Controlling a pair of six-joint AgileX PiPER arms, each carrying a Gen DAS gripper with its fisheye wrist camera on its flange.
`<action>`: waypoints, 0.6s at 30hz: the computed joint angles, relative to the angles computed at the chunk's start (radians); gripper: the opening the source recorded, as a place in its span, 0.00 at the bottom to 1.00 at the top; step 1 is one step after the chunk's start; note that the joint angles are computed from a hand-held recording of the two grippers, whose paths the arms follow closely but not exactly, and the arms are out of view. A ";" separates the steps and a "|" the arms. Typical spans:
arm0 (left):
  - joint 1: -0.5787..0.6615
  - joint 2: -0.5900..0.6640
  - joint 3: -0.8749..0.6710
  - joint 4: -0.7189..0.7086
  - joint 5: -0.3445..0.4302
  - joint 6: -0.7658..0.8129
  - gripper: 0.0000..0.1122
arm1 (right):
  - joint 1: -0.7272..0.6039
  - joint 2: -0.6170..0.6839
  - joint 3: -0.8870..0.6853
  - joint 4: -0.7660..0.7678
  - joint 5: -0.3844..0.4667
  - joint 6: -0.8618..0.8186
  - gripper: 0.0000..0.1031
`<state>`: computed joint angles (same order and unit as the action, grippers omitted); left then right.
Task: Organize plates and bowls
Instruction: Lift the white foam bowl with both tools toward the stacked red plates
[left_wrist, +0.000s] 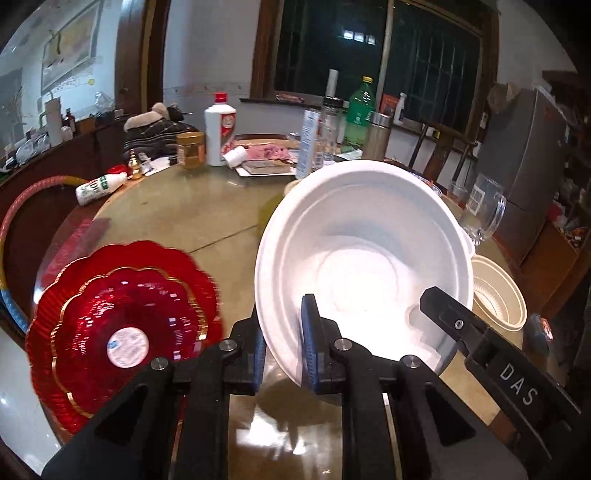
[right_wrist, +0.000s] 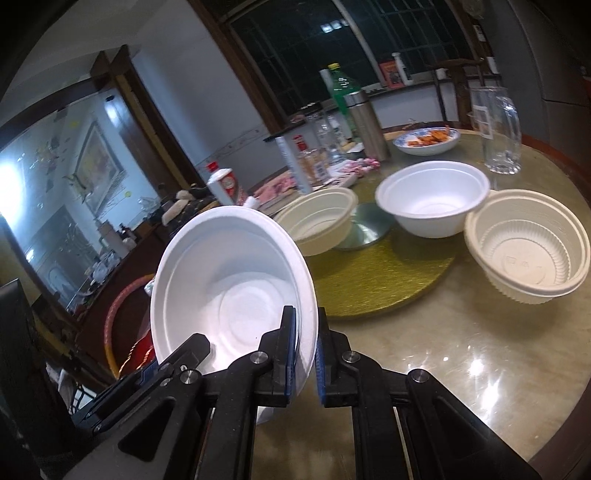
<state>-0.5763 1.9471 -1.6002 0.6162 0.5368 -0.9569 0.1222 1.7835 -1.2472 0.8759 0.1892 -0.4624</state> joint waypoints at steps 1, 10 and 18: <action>0.007 -0.018 0.024 0.003 -0.010 -0.009 0.14 | 0.012 -0.004 -0.001 -0.028 -0.003 0.025 0.08; 0.075 -0.160 0.188 0.013 -0.059 -0.046 0.14 | 0.116 -0.016 -0.060 -0.317 0.034 0.294 0.08; 0.162 -0.259 0.321 0.012 -0.106 -0.077 0.14 | 0.218 0.020 -0.141 -0.458 0.080 0.411 0.08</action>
<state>-0.4140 1.6883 -1.2792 0.6280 0.4305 -1.0344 0.3403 1.8038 -1.3879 0.4184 0.2687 -0.0516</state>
